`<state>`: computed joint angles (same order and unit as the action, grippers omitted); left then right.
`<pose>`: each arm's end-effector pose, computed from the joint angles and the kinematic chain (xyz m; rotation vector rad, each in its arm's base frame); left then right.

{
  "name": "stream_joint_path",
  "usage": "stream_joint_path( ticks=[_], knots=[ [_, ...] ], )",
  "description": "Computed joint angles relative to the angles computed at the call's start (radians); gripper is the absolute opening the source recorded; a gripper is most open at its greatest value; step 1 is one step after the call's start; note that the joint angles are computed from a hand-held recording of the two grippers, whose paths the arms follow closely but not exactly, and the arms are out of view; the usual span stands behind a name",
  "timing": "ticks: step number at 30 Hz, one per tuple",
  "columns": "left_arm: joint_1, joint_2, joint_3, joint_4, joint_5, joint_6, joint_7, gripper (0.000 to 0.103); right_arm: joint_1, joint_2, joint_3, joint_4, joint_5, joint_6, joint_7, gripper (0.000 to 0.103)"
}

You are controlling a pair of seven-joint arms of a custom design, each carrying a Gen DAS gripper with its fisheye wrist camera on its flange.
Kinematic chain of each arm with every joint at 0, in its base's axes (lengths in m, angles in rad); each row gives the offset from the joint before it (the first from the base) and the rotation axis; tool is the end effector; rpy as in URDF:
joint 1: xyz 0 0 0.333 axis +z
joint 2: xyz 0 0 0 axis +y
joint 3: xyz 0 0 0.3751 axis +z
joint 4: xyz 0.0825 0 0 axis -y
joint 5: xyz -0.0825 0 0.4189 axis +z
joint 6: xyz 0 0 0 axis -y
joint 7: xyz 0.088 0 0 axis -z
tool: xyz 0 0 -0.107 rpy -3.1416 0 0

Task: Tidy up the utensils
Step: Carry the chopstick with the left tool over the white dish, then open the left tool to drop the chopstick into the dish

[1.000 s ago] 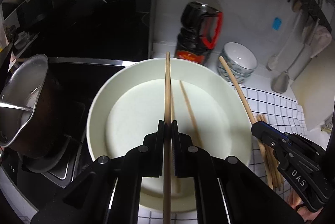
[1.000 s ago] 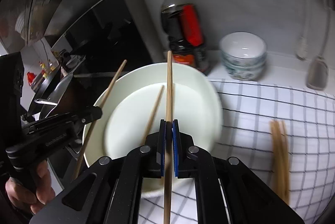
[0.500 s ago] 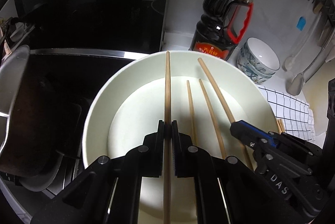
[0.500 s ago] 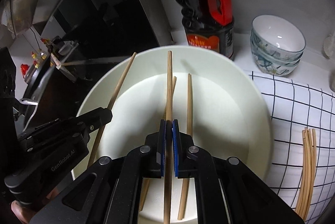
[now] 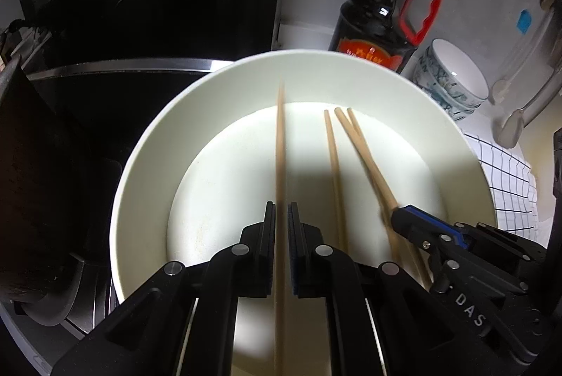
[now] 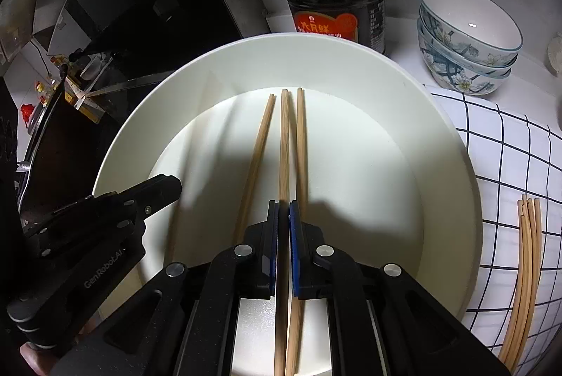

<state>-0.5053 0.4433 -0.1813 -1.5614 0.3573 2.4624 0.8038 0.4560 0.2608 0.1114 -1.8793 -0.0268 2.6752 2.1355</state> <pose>0.6150 -0.4724 0.4826 -1.8885 2.1077 -0.6519 0.5966 0.3733 0.4717 -1.8577 1.8361 -0.1448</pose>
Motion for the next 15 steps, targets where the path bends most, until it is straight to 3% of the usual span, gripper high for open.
stream_joint_path(
  ticks=[5,7,9,15],
  knots=[
    [-0.005,0.011,0.003,0.016,-0.001,-0.021,-0.001,0.011,0.005,-0.005,-0.004,-0.003,-0.013,-0.008,0.011,0.006],
    [-0.012,0.004,0.010,0.012,0.014,-0.025,-0.018,0.026,0.011,-0.014,-0.011,-0.010,-0.033,-0.005,0.027,0.008],
    [-0.025,-0.008,0.024,0.004,0.047,-0.027,-0.057,0.054,0.021,-0.020,-0.021,-0.010,-0.068,-0.004,0.056,0.011],
    [-0.022,-0.053,0.021,-0.037,0.098,-0.034,-0.104,0.056,0.023,-0.064,-0.025,-0.048,-0.131,0.011,0.111,0.016]
  ],
)
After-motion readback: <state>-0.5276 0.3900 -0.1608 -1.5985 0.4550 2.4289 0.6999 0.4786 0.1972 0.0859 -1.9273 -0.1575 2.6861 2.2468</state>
